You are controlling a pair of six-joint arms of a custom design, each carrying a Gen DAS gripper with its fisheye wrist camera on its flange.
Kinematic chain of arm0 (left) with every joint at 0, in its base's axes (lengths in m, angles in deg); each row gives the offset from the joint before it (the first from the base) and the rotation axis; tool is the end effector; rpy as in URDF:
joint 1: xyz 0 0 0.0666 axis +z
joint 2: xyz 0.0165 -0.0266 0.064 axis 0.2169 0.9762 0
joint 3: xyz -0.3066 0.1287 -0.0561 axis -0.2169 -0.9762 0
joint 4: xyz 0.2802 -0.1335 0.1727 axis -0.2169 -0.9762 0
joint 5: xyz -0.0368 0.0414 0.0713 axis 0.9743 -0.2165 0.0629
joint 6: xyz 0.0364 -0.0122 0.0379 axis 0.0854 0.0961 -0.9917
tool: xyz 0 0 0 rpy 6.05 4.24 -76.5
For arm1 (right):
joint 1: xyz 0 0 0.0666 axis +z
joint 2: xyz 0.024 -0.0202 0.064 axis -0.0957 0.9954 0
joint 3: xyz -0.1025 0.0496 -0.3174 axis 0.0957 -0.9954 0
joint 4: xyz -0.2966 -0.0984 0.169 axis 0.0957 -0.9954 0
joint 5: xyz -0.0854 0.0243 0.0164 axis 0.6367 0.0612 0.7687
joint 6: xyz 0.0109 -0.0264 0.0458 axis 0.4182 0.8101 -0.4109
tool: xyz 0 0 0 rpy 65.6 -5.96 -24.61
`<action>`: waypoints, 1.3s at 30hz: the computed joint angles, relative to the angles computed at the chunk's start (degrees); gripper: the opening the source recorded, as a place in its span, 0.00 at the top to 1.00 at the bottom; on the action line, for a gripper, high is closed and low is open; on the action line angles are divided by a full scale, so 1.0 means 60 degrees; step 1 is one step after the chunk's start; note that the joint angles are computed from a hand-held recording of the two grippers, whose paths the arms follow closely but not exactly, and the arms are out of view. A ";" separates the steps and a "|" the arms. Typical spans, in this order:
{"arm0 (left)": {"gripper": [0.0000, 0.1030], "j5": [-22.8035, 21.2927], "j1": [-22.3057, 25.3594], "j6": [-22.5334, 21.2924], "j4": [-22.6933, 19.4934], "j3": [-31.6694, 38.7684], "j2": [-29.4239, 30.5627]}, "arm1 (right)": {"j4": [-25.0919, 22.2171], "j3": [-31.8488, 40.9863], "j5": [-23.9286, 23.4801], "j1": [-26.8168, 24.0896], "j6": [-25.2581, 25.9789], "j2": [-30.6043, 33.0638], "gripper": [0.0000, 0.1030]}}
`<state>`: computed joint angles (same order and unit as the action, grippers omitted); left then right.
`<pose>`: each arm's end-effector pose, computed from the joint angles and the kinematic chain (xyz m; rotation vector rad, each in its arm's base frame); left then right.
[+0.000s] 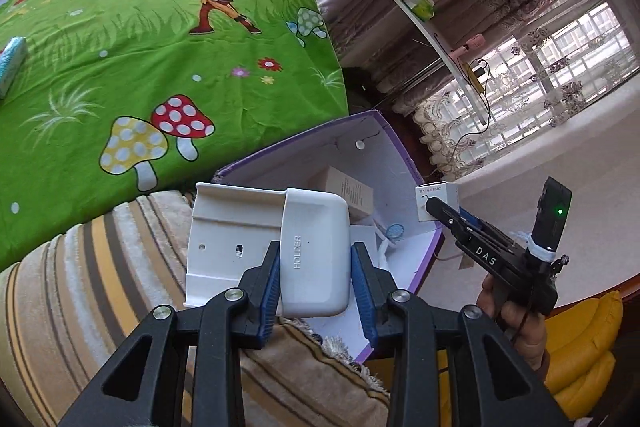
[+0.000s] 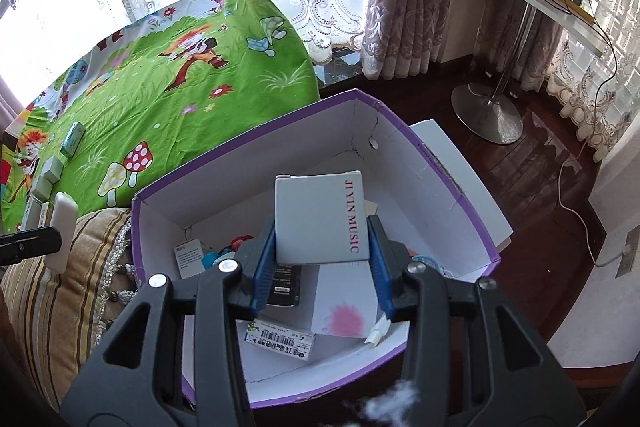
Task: Organize rigid objects
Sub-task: 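Carry the JIYIN MUSIC box and white holder over the purple box and open both grippers, then move both open grippers away from the purple box toward the bed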
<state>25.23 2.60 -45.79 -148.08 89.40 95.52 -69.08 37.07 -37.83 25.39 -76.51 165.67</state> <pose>0.3590 -0.0822 0.5102 -0.0039 2.6489 -0.8971 0.3630 0.2078 0.5029 -0.0385 2.5424 0.1117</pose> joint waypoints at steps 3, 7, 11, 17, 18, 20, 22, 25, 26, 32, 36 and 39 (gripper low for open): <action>0.66 0.0258 -0.0240 0.0169 0.0023 0.0388 0.0486 | -0.0005 -0.0027 0.0045 -0.0082 -0.0030 -0.0036 0.55; 0.66 0.0468 -0.0472 0.0555 0.0216 0.0799 0.1067 | 0.0010 -0.0041 0.0069 -0.0115 -0.0013 -0.0034 0.55; 0.62 0.1012 -0.0490 0.1404 0.0728 0.0915 0.1533 | 0.0031 -0.0072 -0.0001 -0.0086 -0.0001 -0.0030 0.55; 0.46 0.0979 -0.0524 0.1876 0.1407 0.0764 0.1491 | 0.0091 -0.0102 -0.0110 -0.0013 0.0078 -0.0006 0.55; 0.46 0.0891 -0.0533 0.1800 0.1417 0.0740 0.1434 | 0.0089 -0.0096 -0.0110 -0.0007 0.0081 0.0001 0.55; 0.46 0.0781 -0.0535 0.1720 0.1545 0.0599 0.1261 | 0.0118 -0.0108 -0.0140 -0.0010 0.0058 0.0000 0.55; 0.46 0.0701 -0.0529 0.1602 0.1694 0.0389 0.1047 | 0.0137 -0.0103 -0.0154 0.0015 0.0034 0.0014 0.55; 0.43 0.0530 -0.0527 0.1240 0.1969 0.0075 0.0659 | 0.0102 -0.0027 -0.0018 0.0070 -0.0009 0.0063 0.54; 0.42 0.0472 -0.0524 0.1062 0.2061 -0.0009 0.0513 | 0.0080 0.0028 0.0001 0.0065 -0.0021 0.0091 0.54; 0.38 0.0327 -0.0204 0.0378 0.2662 -0.0733 -0.0545 | 0.0138 0.0562 0.0255 0.0071 -0.0056 0.0296 0.44; 0.38 0.0176 0.0259 0.0325 0.2757 -0.1120 -0.1095 | 0.0301 0.0905 0.1190 0.0193 -0.0395 0.0371 0.27; 0.38 0.0075 0.0703 0.0156 0.2448 -0.1243 -0.1326 | 0.0770 0.0790 0.1455 0.0335 -0.0221 0.0219 0.19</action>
<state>25.68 6.82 -44.86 -133.39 81.94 87.57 -64.45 41.81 -29.10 27.41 -77.84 166.99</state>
